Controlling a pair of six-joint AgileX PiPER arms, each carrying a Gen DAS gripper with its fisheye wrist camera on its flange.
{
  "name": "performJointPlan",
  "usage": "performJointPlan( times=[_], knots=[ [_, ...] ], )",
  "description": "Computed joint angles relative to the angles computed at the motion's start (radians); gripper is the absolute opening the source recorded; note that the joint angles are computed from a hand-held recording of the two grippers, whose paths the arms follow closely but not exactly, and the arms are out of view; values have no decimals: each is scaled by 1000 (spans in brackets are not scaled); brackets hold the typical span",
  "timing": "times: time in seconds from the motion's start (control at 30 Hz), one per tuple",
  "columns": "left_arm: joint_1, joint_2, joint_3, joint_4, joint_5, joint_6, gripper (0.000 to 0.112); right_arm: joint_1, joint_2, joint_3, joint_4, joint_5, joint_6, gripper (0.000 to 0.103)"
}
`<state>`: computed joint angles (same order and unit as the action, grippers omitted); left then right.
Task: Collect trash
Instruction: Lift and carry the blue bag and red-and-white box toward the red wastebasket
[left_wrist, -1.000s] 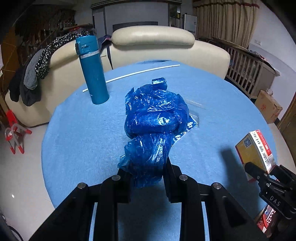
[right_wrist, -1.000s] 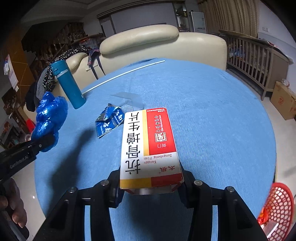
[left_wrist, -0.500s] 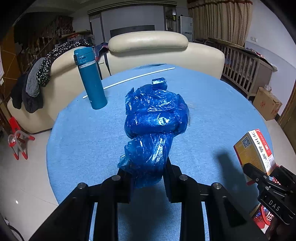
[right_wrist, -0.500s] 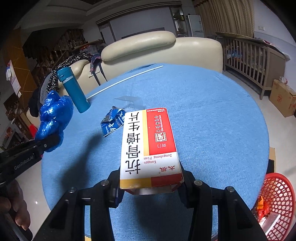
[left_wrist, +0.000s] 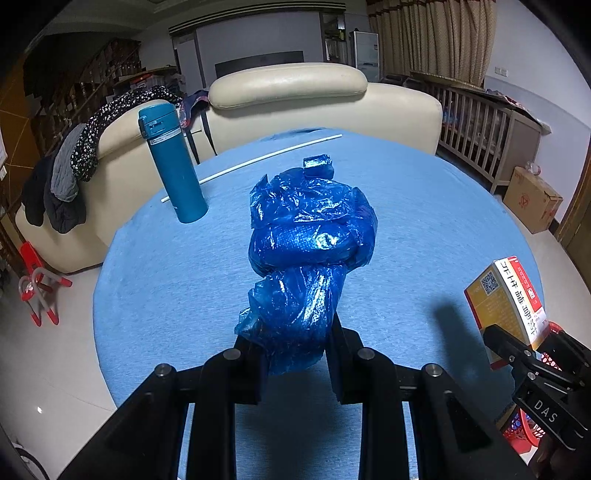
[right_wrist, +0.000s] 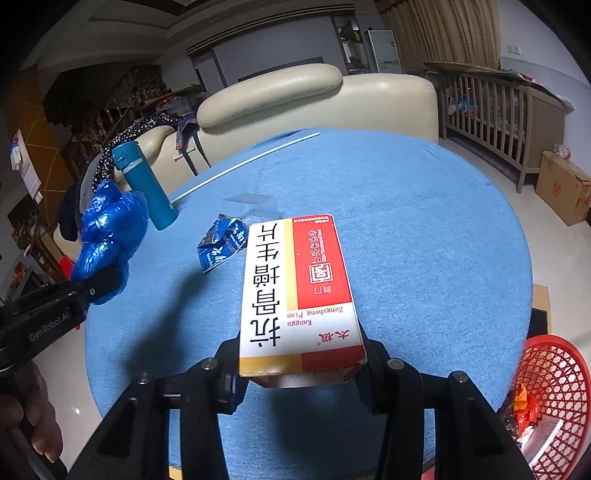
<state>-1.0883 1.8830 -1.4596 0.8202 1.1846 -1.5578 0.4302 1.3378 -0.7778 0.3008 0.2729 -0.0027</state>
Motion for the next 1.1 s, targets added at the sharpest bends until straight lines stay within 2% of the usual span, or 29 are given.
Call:
performJointPlan(
  times=[0.5, 0.8, 1.1],
  knots=[
    [9, -21, 45, 10, -48, 23, 28, -46, -51, 47, 53, -8, -47, 50],
    [25, -52, 92, 4, -101, 67, 28, -77, -99, 60, -124, 38, 118, 50],
    [33, -16, 41, -6, -115, 152, 28, -206, -153, 113, 25, 67, -62, 50]
  ],
)
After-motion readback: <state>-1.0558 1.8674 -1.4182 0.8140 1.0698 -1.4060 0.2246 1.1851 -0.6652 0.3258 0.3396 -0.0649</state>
